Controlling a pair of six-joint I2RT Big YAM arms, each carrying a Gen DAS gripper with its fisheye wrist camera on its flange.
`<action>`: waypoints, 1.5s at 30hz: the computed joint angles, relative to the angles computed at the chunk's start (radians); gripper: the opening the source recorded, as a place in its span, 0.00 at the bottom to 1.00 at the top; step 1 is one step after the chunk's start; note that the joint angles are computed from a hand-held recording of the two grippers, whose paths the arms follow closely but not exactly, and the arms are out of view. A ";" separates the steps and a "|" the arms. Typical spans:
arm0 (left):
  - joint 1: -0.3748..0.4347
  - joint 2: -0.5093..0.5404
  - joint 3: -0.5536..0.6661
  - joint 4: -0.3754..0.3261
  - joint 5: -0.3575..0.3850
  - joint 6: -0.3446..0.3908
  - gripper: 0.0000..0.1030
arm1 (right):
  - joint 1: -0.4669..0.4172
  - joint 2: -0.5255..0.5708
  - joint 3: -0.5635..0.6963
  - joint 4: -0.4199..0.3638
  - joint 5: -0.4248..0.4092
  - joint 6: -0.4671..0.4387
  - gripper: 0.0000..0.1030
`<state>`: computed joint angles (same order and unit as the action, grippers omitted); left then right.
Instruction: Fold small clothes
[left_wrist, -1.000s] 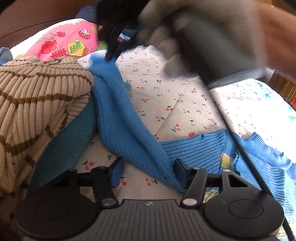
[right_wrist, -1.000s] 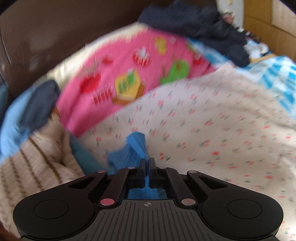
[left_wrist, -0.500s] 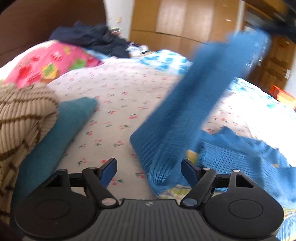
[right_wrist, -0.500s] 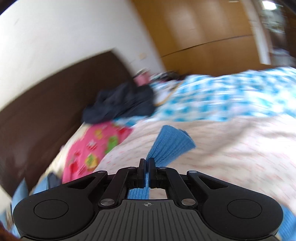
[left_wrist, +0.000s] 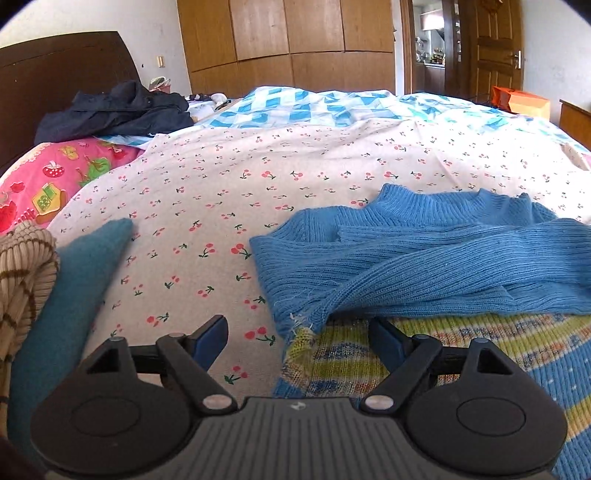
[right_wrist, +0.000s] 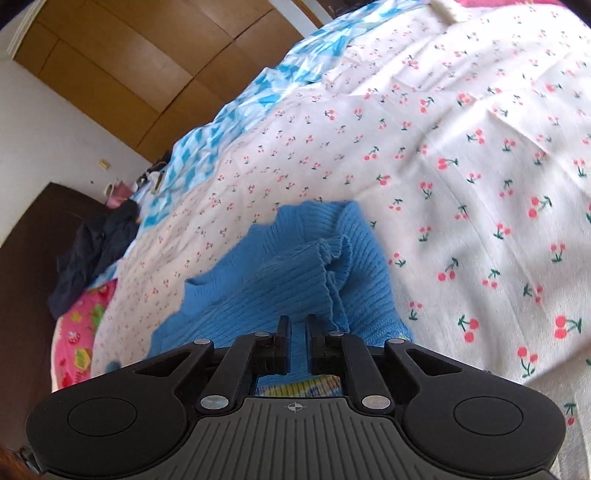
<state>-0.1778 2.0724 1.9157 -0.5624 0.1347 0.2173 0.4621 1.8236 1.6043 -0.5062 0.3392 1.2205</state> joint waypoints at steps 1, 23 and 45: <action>0.002 0.006 0.010 -0.007 -0.001 -0.005 0.86 | 0.002 -0.001 0.001 -0.003 0.013 -0.002 0.13; 0.023 0.031 0.052 0.017 -0.027 -0.129 0.86 | -0.040 0.109 0.224 -0.197 0.011 -0.228 0.07; 0.020 0.019 0.028 0.052 -0.020 -0.126 0.86 | -0.059 0.096 0.211 -0.248 0.001 -0.246 0.35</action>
